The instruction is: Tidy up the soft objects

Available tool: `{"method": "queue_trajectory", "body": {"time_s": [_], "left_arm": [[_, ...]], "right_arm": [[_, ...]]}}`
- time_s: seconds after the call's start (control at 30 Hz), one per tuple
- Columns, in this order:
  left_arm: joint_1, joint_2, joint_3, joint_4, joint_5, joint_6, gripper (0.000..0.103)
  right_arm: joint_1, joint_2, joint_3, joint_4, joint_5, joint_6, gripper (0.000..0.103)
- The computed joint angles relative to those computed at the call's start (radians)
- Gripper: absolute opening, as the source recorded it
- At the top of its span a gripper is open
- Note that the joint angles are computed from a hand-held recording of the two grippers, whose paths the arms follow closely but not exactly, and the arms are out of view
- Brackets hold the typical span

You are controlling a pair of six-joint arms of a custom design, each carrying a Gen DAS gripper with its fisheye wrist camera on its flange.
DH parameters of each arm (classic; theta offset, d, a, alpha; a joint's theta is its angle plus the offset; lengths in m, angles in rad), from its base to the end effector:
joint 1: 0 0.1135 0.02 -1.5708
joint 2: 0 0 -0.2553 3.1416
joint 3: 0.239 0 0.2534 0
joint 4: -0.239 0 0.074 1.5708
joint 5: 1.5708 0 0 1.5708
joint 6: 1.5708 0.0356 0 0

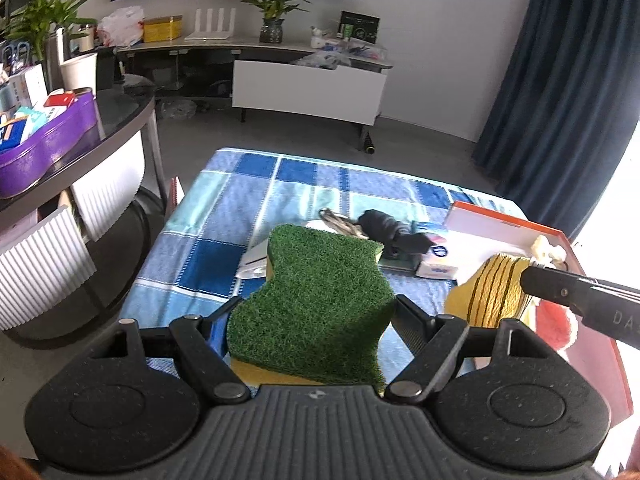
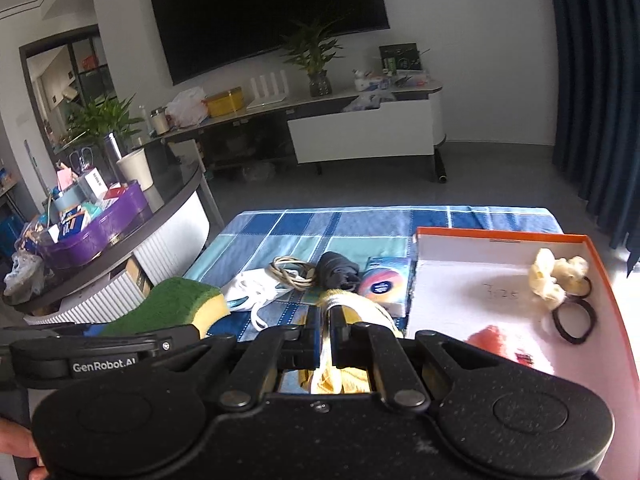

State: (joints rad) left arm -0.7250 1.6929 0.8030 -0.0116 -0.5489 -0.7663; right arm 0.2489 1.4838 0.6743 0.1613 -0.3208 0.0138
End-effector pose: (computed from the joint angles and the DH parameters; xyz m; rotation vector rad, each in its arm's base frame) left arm 0.2499 -0.1966 0.1315 -0.2719 2.2886 -0.0667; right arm 0.2851 0.0840 0.1659 -0.4374 2.1826 0.5003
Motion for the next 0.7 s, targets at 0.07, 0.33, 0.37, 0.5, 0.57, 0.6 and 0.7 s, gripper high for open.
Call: {"method": "queue_trajectory", "body": {"time_s": [0.07,0.33,0.37,0.5,0.57,0.6,0.7], "left_arm": [[-0.011,0.004,0.008,0.0,-0.005,0.001,0.081],[-0.048,0.03,0.053,-0.012,-0.022,0.01,0.081],[-0.053,0.034,0.063,-0.019,-0.025,0.011,0.081],[-0.065,0.043,0.078,-0.028,-0.032,0.011,0.081],[-0.07,0.047,0.085,-0.031,-0.034,0.013,0.081],[-0.073,0.05,0.088,-0.033,-0.035,0.013,0.081],[-0.079,0.058,0.101,-0.04,-0.037,0.016,0.081]], "right_arm": [[-0.014,-0.025,-0.016,-0.002,-0.005,-0.001,0.006],[-0.058,-0.107,-0.061,-0.007,-0.021,-0.003,0.006],[-0.068,-0.116,-0.065,-0.008,-0.03,-0.004,0.006],[-0.085,-0.142,-0.08,-0.014,-0.041,-0.003,0.006],[-0.094,-0.154,-0.086,-0.017,-0.046,-0.005,0.006],[-0.098,-0.159,-0.088,-0.017,-0.048,-0.005,0.006],[-0.107,-0.173,-0.095,-0.019,-0.05,0.001,0.006]]}}
